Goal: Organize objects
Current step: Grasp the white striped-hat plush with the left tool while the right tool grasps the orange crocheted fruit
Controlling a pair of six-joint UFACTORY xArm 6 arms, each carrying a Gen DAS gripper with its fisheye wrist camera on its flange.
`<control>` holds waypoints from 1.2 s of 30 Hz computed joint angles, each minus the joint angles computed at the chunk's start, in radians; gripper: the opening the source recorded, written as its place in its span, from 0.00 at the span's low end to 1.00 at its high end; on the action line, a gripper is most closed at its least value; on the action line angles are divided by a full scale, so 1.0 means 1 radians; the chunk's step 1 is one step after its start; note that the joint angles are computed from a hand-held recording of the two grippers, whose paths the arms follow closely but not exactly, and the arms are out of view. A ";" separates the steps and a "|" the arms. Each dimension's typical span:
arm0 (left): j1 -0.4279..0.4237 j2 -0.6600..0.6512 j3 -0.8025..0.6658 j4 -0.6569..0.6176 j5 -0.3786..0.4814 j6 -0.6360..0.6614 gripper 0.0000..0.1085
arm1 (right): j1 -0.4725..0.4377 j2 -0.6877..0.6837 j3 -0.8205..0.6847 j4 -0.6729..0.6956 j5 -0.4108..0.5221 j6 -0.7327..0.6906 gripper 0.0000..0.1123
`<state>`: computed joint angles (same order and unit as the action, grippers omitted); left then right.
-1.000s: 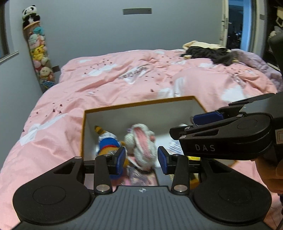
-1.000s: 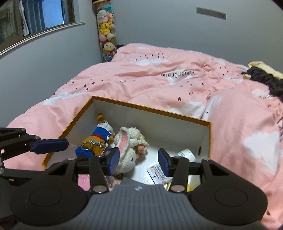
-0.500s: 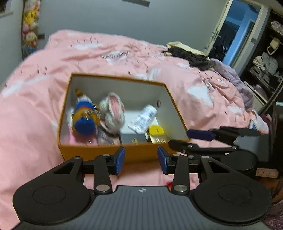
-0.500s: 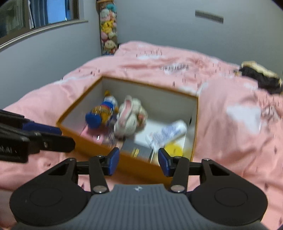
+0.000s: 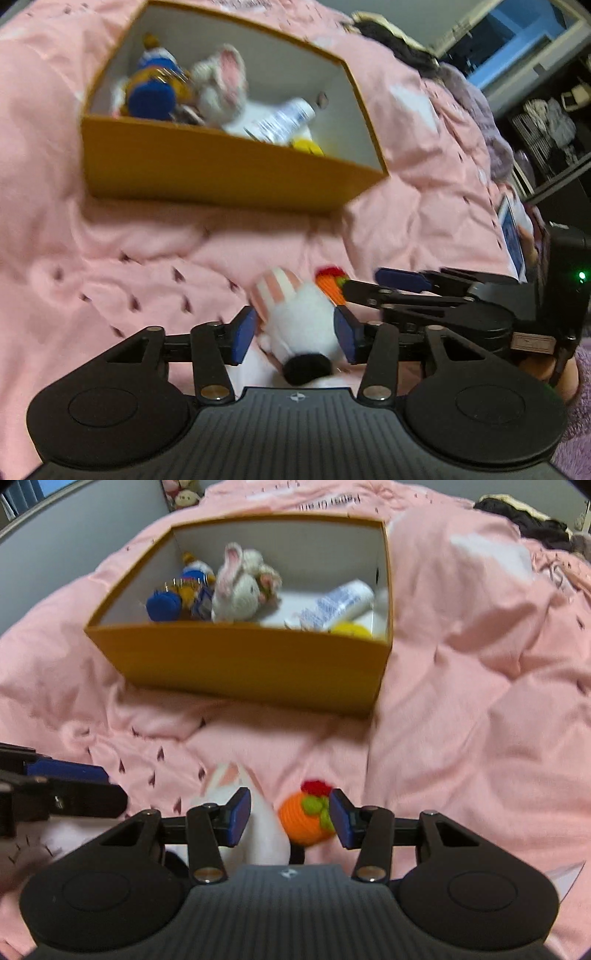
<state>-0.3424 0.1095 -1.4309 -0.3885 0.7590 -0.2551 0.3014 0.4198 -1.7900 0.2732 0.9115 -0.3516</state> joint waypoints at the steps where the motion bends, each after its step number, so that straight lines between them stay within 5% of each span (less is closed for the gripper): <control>1: -0.005 0.010 -0.006 -0.019 0.007 0.014 0.52 | -0.001 -0.002 0.005 0.004 0.009 0.000 0.44; 7: -0.023 0.085 -0.058 -0.001 0.054 -0.064 0.52 | -0.020 -0.017 0.041 0.003 0.031 0.015 0.33; 16: -0.029 0.174 -0.128 -0.045 0.107 -0.107 0.54 | -0.016 0.009 0.028 -0.061 0.071 0.028 0.31; 23: -0.025 0.234 -0.165 -0.090 0.112 -0.117 0.67 | -0.030 0.038 -0.004 -0.094 0.064 0.083 0.34; 36: -0.040 0.164 -0.109 0.002 0.063 -0.154 0.59 | -0.025 0.017 0.027 -0.094 -0.016 0.042 0.38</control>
